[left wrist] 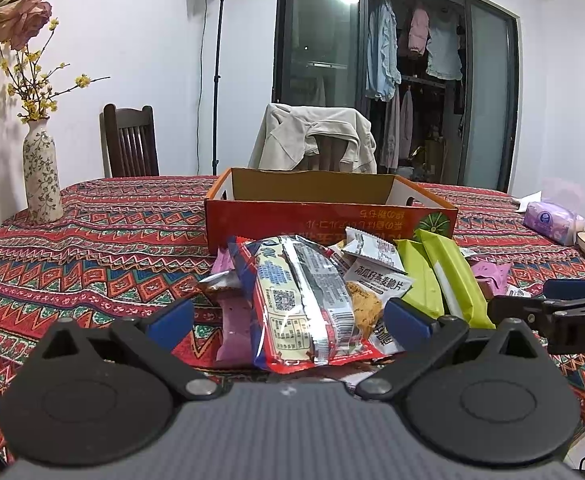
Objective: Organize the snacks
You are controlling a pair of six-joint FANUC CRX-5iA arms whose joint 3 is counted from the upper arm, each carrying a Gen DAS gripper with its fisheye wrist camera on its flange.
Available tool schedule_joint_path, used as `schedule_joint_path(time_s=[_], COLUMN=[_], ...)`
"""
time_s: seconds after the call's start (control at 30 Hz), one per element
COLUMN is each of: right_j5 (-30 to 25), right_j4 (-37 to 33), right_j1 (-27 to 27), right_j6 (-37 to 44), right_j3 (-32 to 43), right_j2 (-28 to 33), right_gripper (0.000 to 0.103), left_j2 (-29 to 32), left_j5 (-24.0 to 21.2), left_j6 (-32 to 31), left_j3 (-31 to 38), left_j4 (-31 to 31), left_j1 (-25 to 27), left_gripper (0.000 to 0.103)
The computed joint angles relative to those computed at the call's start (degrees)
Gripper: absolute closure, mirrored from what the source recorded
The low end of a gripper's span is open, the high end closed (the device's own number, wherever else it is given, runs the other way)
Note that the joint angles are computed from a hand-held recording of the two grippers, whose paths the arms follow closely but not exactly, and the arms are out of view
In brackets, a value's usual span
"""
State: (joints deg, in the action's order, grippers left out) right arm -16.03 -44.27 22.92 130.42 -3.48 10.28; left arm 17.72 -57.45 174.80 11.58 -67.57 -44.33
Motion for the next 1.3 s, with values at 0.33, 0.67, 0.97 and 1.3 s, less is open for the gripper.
schedule_joint_path(time_s=[0.33,0.67,0.97,1.3], right_j5=[-0.2,-0.8,-1.1,-0.9], right_j4=[-0.6,0.4,1.7,12.4], right_j1=[-0.4,0.0,0.4,2.9], right_j6=[0.0,-1.0,-2.9,-14.2], right_j3=[0.5,1.1,2.2,5.2], right_j2=[0.6,1.2,2.4,6.1], right_gripper=[0.000,0.000,0.010,0.048], left_j2=[-0.1,0.0,0.4,1.2], left_j5=[0.4,1.4,1.7,0.7], left_j6=[0.4,-0.2,-0.4,-1.4], left_j3=[-0.1,0.1,0.4,1.5], left_j4=[-0.3,0.5,1.1,2.4], left_j1=[0.1,0.8,1.2,1.6], left_gripper=[0.000,0.000,0.000,0.000])
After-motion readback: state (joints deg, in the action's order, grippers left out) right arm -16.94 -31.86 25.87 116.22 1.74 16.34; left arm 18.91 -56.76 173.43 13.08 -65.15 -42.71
